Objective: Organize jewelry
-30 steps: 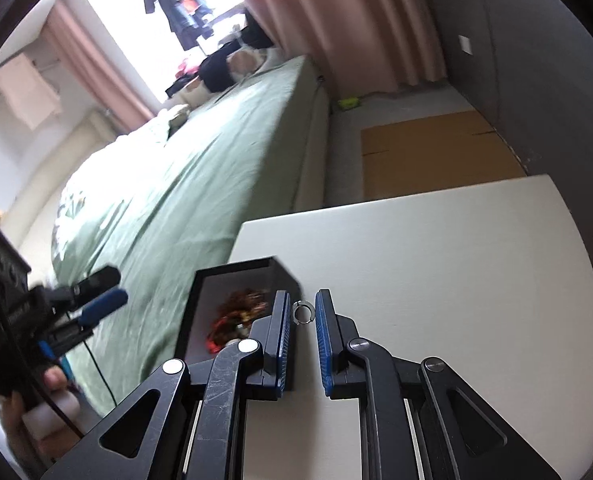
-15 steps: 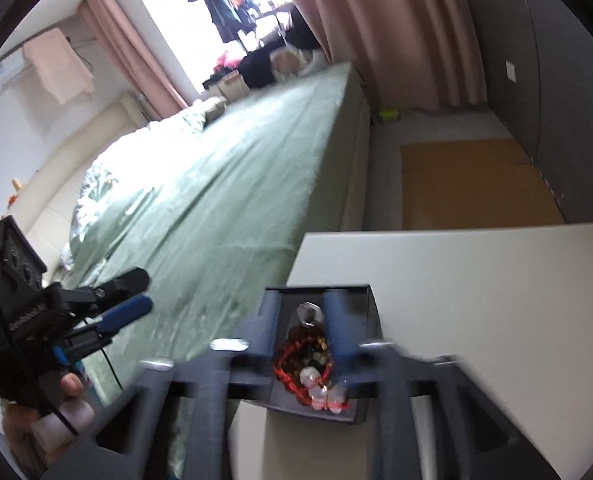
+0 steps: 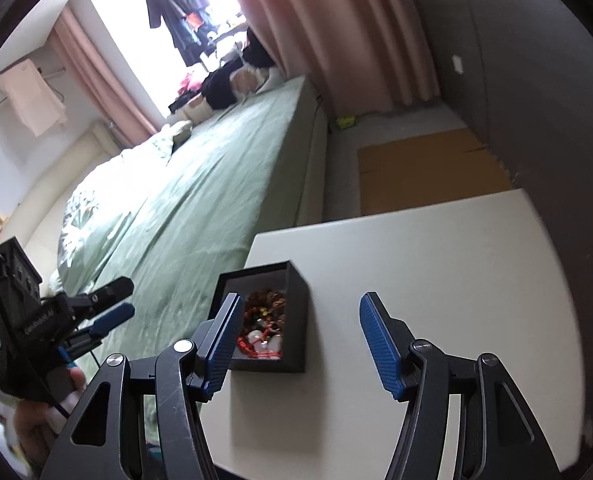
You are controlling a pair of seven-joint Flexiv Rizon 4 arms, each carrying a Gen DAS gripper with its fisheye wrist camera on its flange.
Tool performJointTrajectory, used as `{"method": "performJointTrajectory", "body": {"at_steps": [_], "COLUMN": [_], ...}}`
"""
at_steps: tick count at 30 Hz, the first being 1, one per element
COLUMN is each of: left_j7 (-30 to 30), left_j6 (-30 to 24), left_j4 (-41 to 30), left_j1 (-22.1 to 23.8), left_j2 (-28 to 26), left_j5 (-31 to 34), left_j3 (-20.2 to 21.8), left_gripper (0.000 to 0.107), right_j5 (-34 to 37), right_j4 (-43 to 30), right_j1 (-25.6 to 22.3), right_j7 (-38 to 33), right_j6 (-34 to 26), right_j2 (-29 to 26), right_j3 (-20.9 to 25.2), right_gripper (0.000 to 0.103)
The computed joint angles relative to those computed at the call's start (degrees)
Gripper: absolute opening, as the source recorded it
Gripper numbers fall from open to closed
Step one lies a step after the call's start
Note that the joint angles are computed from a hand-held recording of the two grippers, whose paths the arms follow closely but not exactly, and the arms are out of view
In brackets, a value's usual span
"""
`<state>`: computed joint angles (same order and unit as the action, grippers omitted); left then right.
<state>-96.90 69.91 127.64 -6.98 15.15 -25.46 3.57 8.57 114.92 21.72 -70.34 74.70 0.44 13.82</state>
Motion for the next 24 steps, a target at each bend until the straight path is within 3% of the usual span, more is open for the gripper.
{"method": "performJointTrajectory", "body": {"at_steps": [3,10,12,14,18,24], "left_j7": [-1.4,-7.2,-9.2,-11.0,-10.4,-6.7], "left_j6": [-0.5,1.9,1.6,1.3,0.6,2.9], "left_j4": [-0.7,-0.7,-0.5,-0.7,-0.9,0.9], "left_j1": [0.8,1.5,1.9,2.5,2.6,-0.4], "left_j2": [0.3,1.2,2.0,2.5,3.5,5.0], "left_j5": [4.0,10.6,13.3,16.3,21.5,20.2], "left_j3": [-1.6,-4.0,-4.9,-5.9,-6.6,-4.7], "left_gripper": [0.087,0.097,0.099,0.102,0.103,0.103], "right_j5": [-3.9,-13.0,-17.7,-24.8,-21.6,-17.9], "right_j4": [2.9,8.1,9.6,11.4,12.1,13.3], "right_j1": [-1.0,-3.9,-5.9,-8.6,-6.7,-5.2], "right_j7": [4.1,11.5,15.3,20.4,17.9,13.4], "right_j6": [1.5,1.1,1.3,1.6,-1.0,-2.5], "right_j2": [2.8,7.7,8.5,9.0,10.2,12.5], "right_j3": [-0.2,-0.5,-0.1,0.7,-1.2,-1.9], "right_gripper": [0.081,0.086,0.096,0.096,0.096,0.096]}}
